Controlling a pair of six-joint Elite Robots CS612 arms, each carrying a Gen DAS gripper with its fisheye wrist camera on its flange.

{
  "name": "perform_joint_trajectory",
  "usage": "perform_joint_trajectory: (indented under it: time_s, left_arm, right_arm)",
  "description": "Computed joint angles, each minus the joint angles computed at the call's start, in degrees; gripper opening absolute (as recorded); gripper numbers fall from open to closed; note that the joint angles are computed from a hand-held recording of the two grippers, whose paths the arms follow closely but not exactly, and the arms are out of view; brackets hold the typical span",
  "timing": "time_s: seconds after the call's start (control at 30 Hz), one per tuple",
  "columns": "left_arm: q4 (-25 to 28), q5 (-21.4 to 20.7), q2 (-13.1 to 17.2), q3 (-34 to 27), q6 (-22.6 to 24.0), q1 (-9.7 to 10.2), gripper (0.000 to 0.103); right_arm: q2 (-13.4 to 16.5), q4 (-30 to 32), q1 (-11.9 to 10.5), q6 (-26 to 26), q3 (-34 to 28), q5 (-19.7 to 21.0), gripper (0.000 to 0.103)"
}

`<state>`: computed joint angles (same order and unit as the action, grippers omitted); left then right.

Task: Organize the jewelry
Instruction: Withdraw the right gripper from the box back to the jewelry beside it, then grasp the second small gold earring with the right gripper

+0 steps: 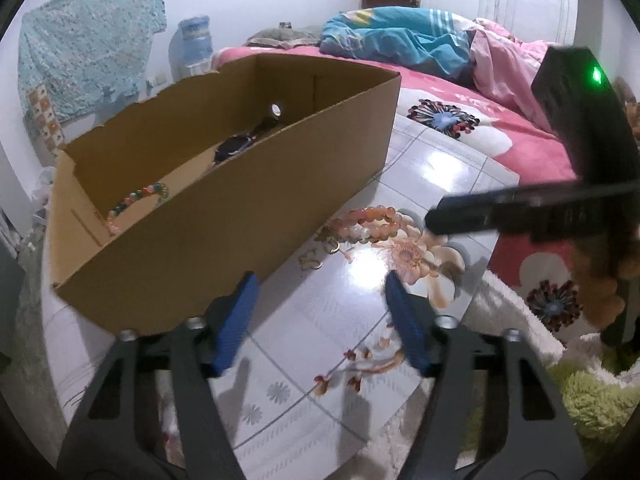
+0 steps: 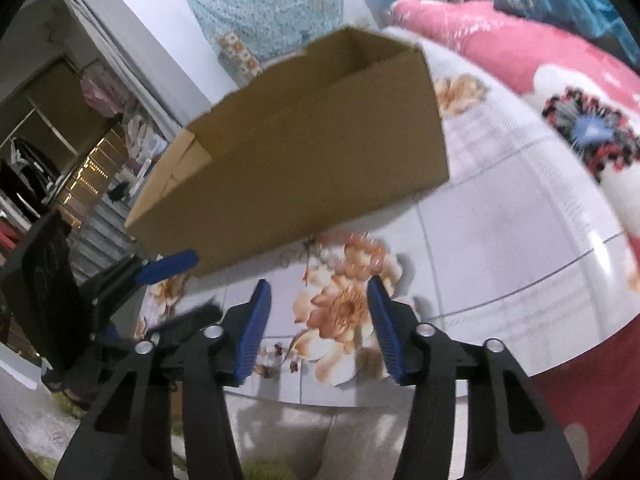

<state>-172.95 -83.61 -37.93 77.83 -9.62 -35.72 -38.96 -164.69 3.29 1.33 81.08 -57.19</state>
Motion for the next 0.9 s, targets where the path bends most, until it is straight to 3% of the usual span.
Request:
perform_joint_trajectory:
  time_s: [0.27,0.47,0.6,0.77,0.9]
  left_arm:
    - [5.4,-0.5,2.9,-5.2,2.1,0.29,0.033]
    - [8.6,1.5,4.0,-7.2,3.7,0.30,0.030]
    - [9.3,0.9,4.3,-8.0,3.1,0.77,0.019]
    - [9.3,-0.8,4.4,-8.4,1.8,1.28,0.019]
    - [9.2,-2.2,4.1,-8.0,3.2,1.32,0.028]
  right_arm:
    - [1.1,2.3,0.5,-1.9,-1.5,0.3,0.043]
    - [1.8,3.3,0.2,-1.7,-2.5,1.0,0.043]
    - [2.3,3.6,0.2,-1.5,-3.1,1.9,0.043]
    - [2.6,4.1,0.3,-1.7,-3.5,2.8,0.043]
    - [2.6,3.9,0.4,-1.8,-3.4,3.1,0.043]
